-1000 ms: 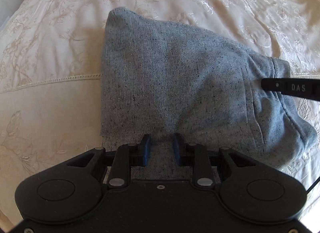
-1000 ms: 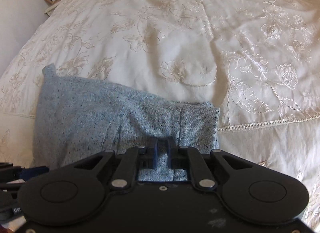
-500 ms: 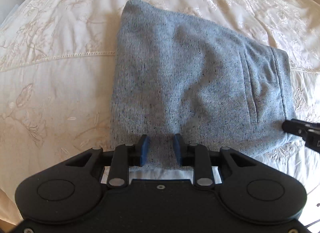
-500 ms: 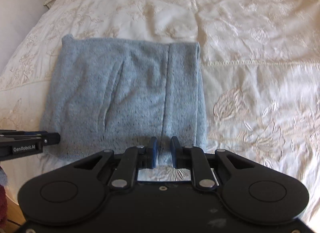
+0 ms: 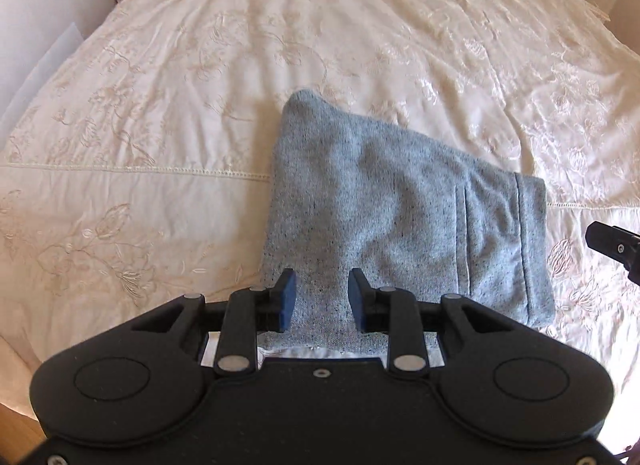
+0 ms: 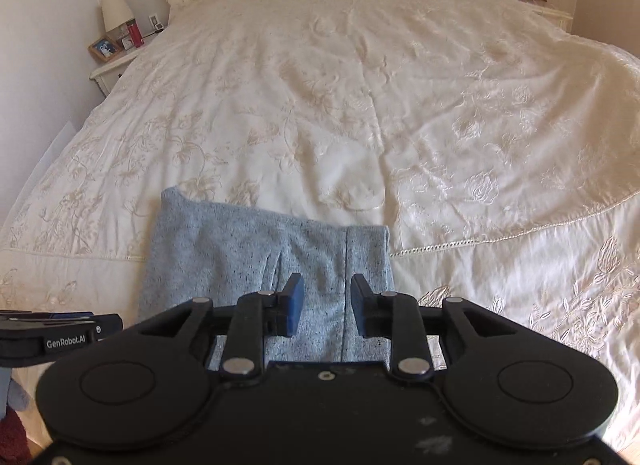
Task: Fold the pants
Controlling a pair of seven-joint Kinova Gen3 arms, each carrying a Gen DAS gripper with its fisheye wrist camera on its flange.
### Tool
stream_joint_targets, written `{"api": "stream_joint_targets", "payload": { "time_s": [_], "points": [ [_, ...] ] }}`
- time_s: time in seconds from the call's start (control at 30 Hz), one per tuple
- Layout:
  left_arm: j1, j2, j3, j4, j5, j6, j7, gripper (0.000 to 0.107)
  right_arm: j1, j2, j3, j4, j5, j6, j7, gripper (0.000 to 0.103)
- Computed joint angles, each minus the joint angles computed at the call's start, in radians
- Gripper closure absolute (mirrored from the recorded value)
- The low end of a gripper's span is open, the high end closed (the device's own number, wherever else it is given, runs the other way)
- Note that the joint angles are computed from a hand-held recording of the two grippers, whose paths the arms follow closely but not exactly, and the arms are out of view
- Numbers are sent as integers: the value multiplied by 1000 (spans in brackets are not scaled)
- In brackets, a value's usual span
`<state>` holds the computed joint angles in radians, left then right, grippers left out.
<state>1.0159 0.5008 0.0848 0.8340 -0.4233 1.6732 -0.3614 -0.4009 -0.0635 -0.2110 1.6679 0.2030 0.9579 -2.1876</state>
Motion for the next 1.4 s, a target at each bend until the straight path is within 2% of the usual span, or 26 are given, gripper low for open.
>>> {"api": "stream_joint_targets", "payload": {
  "time_s": [0.07, 0.13, 0.23, 0.3, 0.57, 1.03, 1.4],
  "points": [
    [12, 6, -7, -36, -16, 26, 7, 69, -49, -8, 35, -9, 4, 7, -17, 74],
    [30, 11, -16, -65, -36, 51, 11, 67, -53, -17, 59, -27, -58, 24, 30, 74],
    [59, 51, -30, -159, -64, 138, -19, 63, -21, -16, 46, -56, -142, 66, 132, 74],
    [73, 62, -40, -193, -61, 166, -28, 62, 9, -23, 4, -56, -134, 72, 134, 74],
    [73, 44, -27, -161, 11, 144, 17, 62, 12, -53, 7, -39, -155, 79, 147, 73],
    [104, 95, -46, -251, 22, 169, -45, 62, 31, -72, 7, -23, -179, 77, 184, 73],
    [105, 141, -76, -327, 40, 229, -83, 62, 38, -48, 22, -30, -208, 84, 212, 73]
  ]
}}
